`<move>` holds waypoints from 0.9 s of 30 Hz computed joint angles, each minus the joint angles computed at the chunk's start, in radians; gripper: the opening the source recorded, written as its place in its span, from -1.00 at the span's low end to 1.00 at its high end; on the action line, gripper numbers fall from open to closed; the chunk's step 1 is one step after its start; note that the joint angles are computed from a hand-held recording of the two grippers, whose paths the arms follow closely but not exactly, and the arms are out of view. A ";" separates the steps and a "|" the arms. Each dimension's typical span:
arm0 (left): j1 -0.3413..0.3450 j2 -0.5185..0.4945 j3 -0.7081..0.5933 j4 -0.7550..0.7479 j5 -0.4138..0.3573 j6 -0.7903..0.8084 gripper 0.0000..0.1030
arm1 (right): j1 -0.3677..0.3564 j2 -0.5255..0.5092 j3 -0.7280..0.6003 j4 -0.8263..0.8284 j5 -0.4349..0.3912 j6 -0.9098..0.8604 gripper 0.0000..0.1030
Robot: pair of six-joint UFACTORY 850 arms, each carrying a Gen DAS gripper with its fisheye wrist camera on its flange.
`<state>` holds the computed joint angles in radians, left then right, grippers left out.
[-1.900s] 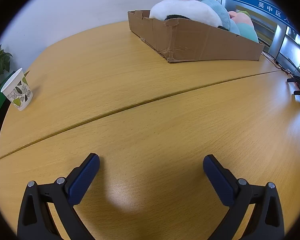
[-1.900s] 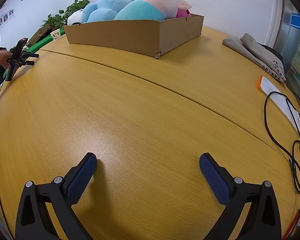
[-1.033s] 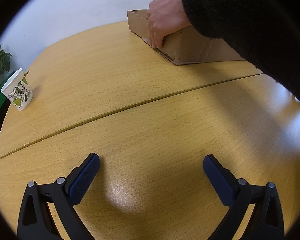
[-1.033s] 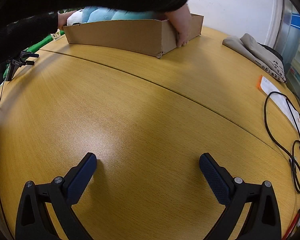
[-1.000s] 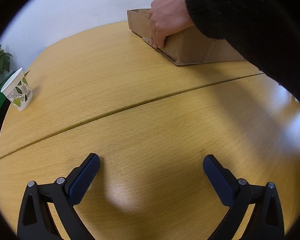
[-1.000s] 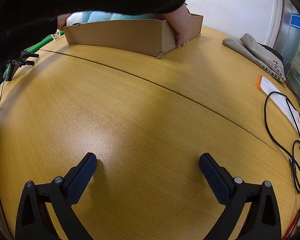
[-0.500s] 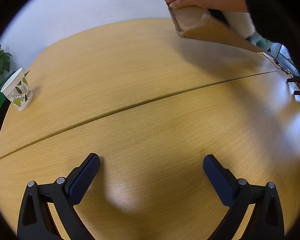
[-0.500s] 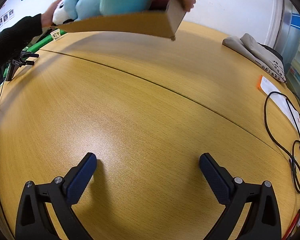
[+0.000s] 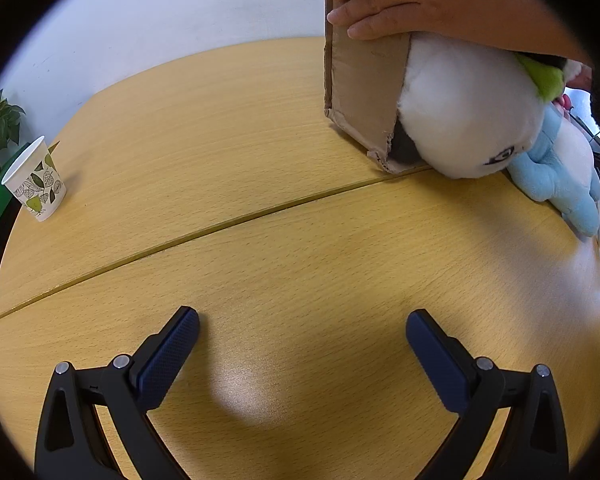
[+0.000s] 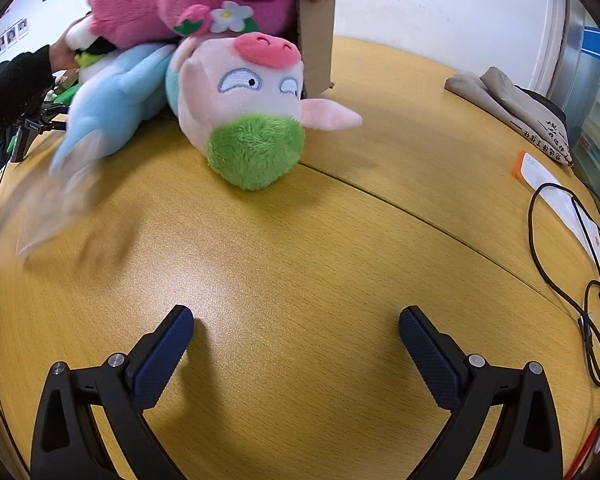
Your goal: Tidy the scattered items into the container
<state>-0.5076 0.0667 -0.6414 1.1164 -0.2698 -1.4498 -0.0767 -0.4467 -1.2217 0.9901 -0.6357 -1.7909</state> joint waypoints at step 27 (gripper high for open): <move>0.000 0.006 0.000 -0.026 -0.002 0.029 1.00 | 0.000 -0.001 -0.002 -0.003 -0.001 0.002 1.00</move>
